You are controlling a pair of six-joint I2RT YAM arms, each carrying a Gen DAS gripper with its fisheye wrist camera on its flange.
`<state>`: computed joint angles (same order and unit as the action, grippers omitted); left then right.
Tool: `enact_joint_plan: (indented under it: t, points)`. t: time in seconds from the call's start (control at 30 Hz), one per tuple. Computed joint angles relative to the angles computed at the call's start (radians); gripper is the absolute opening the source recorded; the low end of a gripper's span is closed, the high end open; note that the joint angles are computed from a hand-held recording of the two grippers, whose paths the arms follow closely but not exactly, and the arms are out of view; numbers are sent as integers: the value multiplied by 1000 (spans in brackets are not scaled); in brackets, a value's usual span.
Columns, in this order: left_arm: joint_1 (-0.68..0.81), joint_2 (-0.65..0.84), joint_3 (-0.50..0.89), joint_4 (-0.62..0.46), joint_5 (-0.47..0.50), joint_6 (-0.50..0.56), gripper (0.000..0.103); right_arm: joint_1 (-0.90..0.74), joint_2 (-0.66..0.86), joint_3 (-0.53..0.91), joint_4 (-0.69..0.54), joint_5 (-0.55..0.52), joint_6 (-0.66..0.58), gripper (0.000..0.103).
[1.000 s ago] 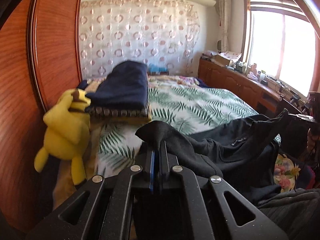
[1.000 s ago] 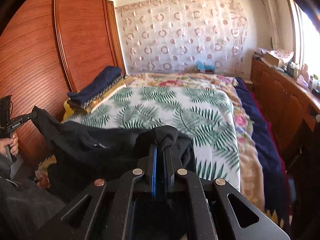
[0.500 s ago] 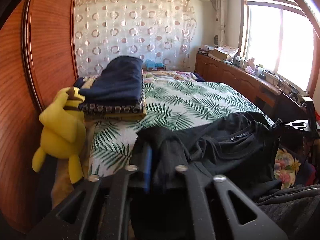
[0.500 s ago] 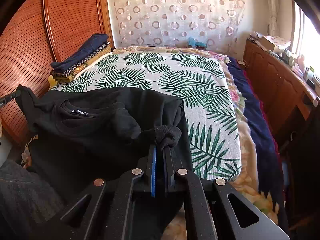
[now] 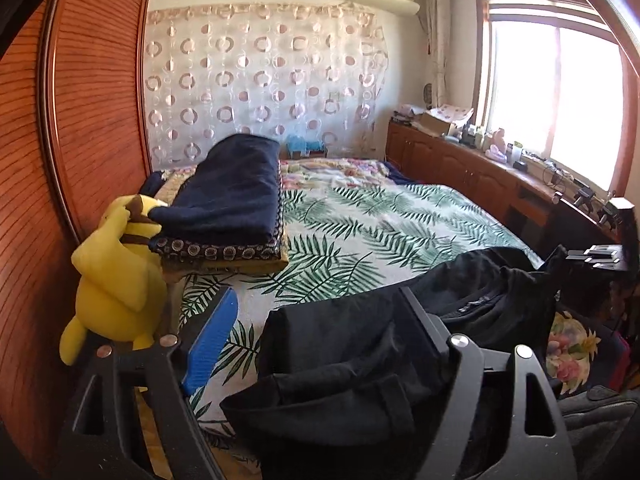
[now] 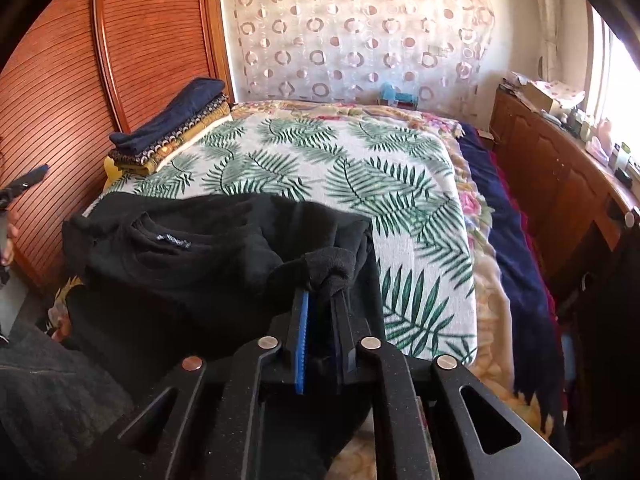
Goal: Fold small clothes
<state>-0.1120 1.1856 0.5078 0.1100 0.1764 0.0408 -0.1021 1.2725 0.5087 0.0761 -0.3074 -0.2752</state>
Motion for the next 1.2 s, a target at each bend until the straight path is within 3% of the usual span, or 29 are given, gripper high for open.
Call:
enact_joint_plan:
  t: [0.03, 0.1, 0.23, 0.43, 0.67, 0.7, 0.73, 0.8, 0.87, 0.97, 1.03, 1.13, 1.2]
  points:
    - [-1, 41, 16, 11, -8, 3, 80, -3, -8, 4, 5, 2, -6, 35]
    - [-1, 119, 48, 30, -14, 14, 80, -19, -8, 21, 17, -14, -8, 51]
    - [11, 219, 101, 53, -14, 30, 80, -12, 56, 73, 67, 9, 8, 53]
    - [35, 338, 191, 52, -1, 46, 80, 29, 323, 222, 138, 31, 57, 53]
    - [36, 459, 243, 58, -37, 34, 80, 71, 586, 428, 63, 88, 111, 53]
    - [36, 471, 245, 59, -39, 33, 80, 67, 594, 439, 57, 71, 119, 45]
    - [36, 482, 246, 62, -40, 32, 80, 56, 593, 440, 56, 33, 125, 26]
    - [34, 498, 242, 71, -43, 27, 80, 37, 555, 390, 110, -16, 136, 6]
    - [37, 507, 242, 73, -37, 26, 80, 14, 489, 292, 233, -25, 168, 3]
    - [43, 517, 244, 73, -31, 27, 80, -28, 421, 206, 297, -27, 224, 3]
    - [48, 530, 252, 68, -28, 28, 80, -46, 411, 177, 300, -42, 220, 3]
    - [54, 553, 269, 58, -18, 29, 79, -22, 417, 172, 293, 35, 194, 3]
    - [61, 574, 290, 34, 10, 34, 72, -5, 429, 206, 256, 62, 204, 3]
